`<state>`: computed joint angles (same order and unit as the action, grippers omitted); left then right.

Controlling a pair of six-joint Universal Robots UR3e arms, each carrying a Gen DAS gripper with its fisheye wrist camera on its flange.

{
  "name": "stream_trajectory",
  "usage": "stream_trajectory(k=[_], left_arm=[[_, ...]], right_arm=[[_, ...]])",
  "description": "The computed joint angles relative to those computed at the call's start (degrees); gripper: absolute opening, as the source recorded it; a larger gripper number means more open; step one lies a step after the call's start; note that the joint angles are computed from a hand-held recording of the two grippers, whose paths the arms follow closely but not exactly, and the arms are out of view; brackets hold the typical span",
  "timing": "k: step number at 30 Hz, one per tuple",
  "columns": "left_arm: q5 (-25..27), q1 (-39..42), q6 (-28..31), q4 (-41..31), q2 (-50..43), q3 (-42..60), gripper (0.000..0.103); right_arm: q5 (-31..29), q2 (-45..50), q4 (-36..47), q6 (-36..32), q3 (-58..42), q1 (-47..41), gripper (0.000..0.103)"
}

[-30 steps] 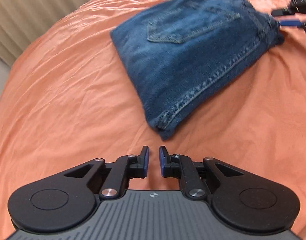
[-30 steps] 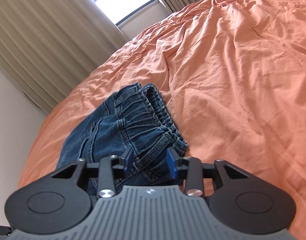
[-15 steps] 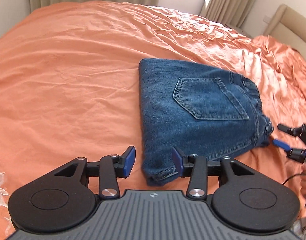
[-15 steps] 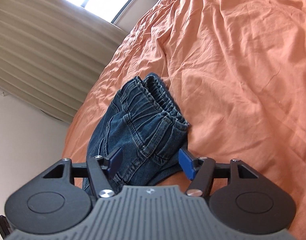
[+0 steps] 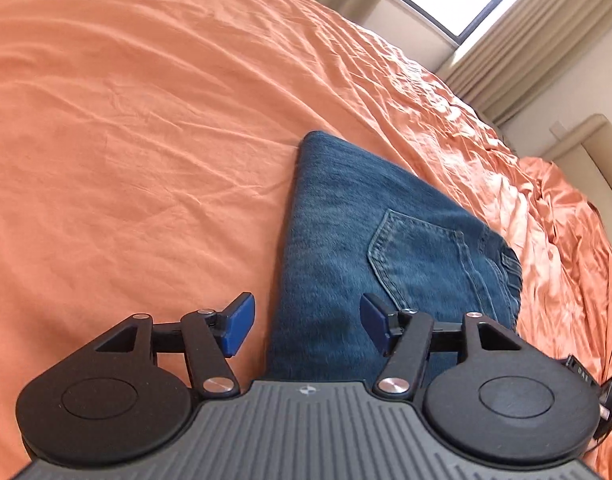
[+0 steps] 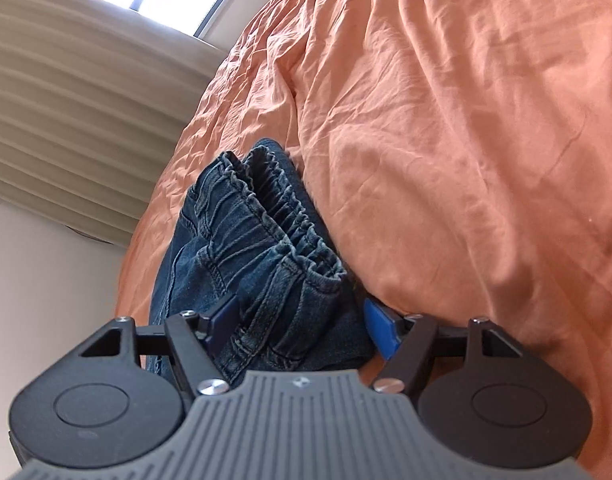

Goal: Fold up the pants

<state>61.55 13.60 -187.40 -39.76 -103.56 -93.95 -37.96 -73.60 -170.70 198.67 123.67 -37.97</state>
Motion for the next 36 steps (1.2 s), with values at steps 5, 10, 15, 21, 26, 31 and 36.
stream_trajectory(k=[5, 10, 15, 21, 26, 31, 36], left_arm=[[0.4, -0.94, -0.12, -0.36, -6.32, 5.68, 0.071], [-1.82, -0.89, 0.21, -0.62, -11.43, 10.39, 0.072], [-5.02, -0.34, 0.99, -0.81, -15.56, 13.77, 0.074], [-6.9, -0.35, 1.87, -1.37, -19.06, 17.49, 0.071], [-8.38, -0.42, 2.24, -1.65, -20.27, 18.61, 0.046], [-6.56, -1.46, 1.8, 0.57, -19.32, 18.16, 0.013], [-4.24, -2.55, 2.37, 0.5, -17.45, 18.68, 0.006]], right_arm=[[1.17, 5.12, -2.6, 1.69, -4.13, 1.32, 0.065], [1.16, 8.9, -4.53, 2.49, -7.76, 2.91, 0.064], [1.97, 11.37, -5.59, 2.22, -9.61, 3.13, 0.059], [2.45, 13.58, -7.22, 2.24, -11.31, 3.72, 0.049], [3.0, 14.76, -9.78, 2.7, -12.08, 4.22, 0.035], [4.05, 13.94, -12.04, 2.39, -11.43, 3.74, 0.025], [3.34, 10.14, -13.64, 2.17, -8.72, 3.79, 0.022]])
